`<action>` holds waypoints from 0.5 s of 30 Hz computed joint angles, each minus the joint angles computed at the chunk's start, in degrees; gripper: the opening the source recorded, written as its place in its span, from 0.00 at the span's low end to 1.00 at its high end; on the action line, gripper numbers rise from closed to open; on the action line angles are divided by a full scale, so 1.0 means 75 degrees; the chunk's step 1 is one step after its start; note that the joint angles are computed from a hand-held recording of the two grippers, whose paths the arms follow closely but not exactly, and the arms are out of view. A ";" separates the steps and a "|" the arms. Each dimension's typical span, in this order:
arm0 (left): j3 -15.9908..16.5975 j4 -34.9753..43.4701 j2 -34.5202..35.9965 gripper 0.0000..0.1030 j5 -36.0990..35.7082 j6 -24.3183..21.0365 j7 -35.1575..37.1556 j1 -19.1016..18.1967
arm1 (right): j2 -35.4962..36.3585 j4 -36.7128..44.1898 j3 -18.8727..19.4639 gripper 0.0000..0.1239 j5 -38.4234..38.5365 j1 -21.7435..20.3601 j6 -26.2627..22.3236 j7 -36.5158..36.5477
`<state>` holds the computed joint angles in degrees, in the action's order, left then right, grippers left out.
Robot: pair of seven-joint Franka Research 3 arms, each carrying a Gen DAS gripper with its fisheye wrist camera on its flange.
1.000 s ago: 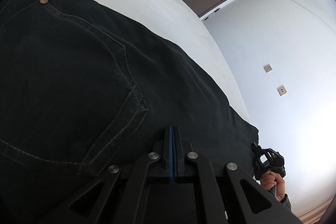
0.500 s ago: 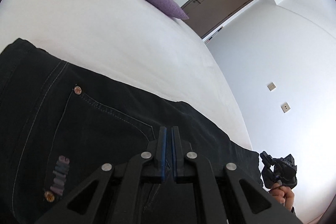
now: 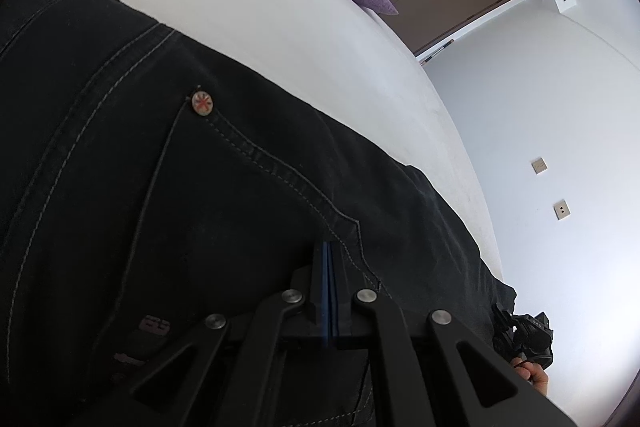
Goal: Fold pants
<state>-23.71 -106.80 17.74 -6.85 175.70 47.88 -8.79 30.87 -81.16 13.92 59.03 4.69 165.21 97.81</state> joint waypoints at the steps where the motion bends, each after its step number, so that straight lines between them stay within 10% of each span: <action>1: 0.0009 -0.0003 -0.0005 0.05 0.0014 -0.0017 0.0000 -0.0003 | -0.0300 -0.0322 -0.0252 0.00 -0.0226 0.0040 0.0118 0.0365; 7: 0.0349 -0.0073 -0.0241 0.05 0.0316 -0.0311 -0.0225 -0.0295 | -0.1817 -0.2066 -0.1181 0.05 -0.1281 0.0206 0.0483 0.1591; 10: 0.0475 -0.0028 -0.0318 0.05 0.0428 -0.0461 -0.0313 -0.0416 | -0.2271 -0.2351 -0.0688 0.12 -0.0740 -0.0272 0.0533 0.0514; 12: 0.0504 -0.0101 -0.0385 0.05 0.0416 -0.0482 -0.0309 -0.0431 | -0.2529 -0.2475 -0.0599 0.54 0.0603 -0.0323 0.0491 -0.0817; 15: 0.0549 -0.0208 -0.0472 0.05 0.0409 -0.0487 -0.0332 -0.0459 | -0.2131 -0.1819 -0.0139 0.67 0.2659 -0.0398 0.0749 -0.2385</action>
<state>-19.59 -108.36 14.20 -3.78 172.05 45.39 -12.23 14.89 -94.80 12.87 78.97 1.71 170.83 79.92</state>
